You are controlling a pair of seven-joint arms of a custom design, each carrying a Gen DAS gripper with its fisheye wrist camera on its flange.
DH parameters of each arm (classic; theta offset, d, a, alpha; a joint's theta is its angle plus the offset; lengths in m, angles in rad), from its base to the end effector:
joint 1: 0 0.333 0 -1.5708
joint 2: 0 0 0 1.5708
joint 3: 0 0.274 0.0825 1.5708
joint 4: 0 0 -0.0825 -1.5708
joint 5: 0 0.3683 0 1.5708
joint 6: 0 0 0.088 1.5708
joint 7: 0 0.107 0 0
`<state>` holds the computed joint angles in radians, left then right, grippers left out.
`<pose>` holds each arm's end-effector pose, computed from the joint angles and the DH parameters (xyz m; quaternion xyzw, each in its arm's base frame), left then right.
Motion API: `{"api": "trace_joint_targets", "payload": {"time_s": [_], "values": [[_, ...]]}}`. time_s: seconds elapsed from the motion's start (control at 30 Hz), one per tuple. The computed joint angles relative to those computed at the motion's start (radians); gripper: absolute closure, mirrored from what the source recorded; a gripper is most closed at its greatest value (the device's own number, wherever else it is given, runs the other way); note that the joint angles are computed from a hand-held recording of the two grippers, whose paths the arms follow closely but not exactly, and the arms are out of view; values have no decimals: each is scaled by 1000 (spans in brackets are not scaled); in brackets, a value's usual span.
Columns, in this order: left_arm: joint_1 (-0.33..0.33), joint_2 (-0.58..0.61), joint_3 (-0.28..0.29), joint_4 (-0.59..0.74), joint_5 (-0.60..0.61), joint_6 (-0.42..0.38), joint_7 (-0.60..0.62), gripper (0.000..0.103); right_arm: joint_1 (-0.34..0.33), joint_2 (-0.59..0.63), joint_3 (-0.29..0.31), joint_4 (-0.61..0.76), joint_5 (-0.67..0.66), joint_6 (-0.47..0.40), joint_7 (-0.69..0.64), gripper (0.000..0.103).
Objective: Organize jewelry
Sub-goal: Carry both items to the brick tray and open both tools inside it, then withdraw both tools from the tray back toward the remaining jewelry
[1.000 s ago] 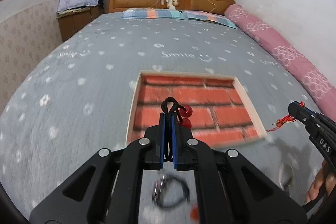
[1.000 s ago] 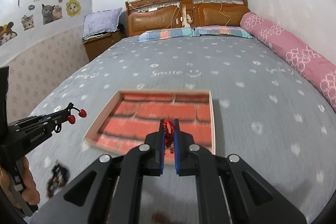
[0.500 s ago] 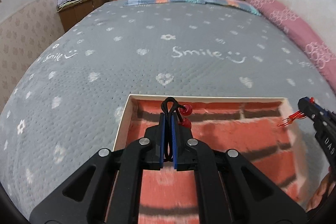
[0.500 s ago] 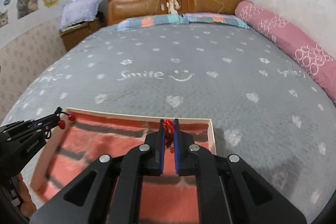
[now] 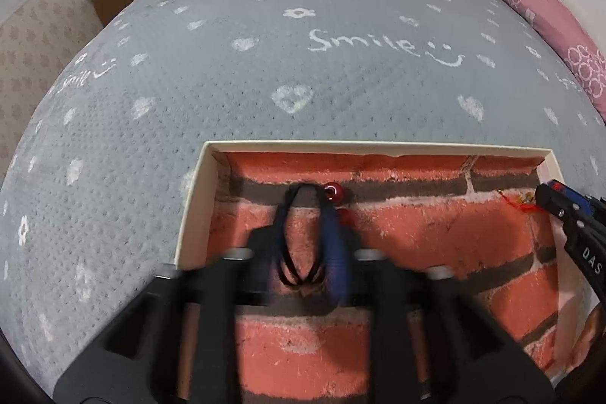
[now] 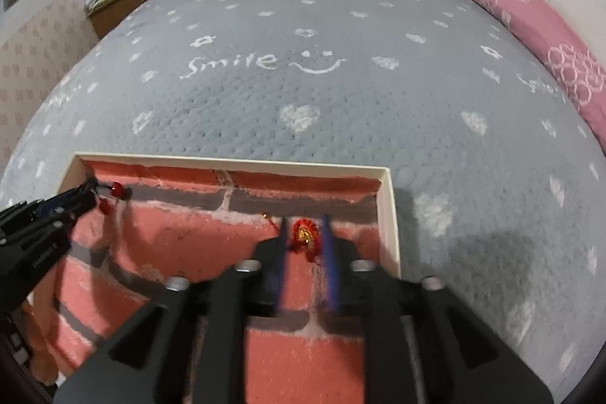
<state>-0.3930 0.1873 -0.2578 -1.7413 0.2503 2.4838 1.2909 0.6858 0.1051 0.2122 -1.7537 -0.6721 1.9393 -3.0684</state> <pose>0.5117 -0.3779 0.4942 -0.4858 0.8255 -0.2375 0.1616 0.4024 0.4305 0.4864 -0.4756 0.8253 -0.2483 0.1763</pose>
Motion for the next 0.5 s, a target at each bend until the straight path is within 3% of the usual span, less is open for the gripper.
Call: {"api": "trace_joint_targets", "payload": {"time_s": [0.03, 0.07, 0.17, 0.2, 0.3, 0.43, 0.5], "values": [[4, -21, 1, -20, -6, 21, -5, 46, 9, -3, 5, 14, -12, -38, 4, 47], [8, -34, -1, -29, -15, 24, -2, 40, 15, -9, 8, 19, -23, -62, 1, 41], [22, -100, -6, -66, -43, 17, 31, 32, 26, -32, 21, 38, -27, -115, -6, 41], [28, -133, -6, -88, -44, 26, 41, 23, 32, -43, 28, 44, -35, -137, -6, 41], [51, -253, 0, -178, -79, 76, 69, 9, 59, -53, 56, 98, -61, -247, -11, 31], [65, -428, 27, -305, -200, 114, 169, 5, 119, -56, 101, 179, -126, -393, 10, 13], [67, -507, 40, -367, -240, 124, 216, 5, 145, -60, 113, 199, -141, -435, 23, 11]]}}
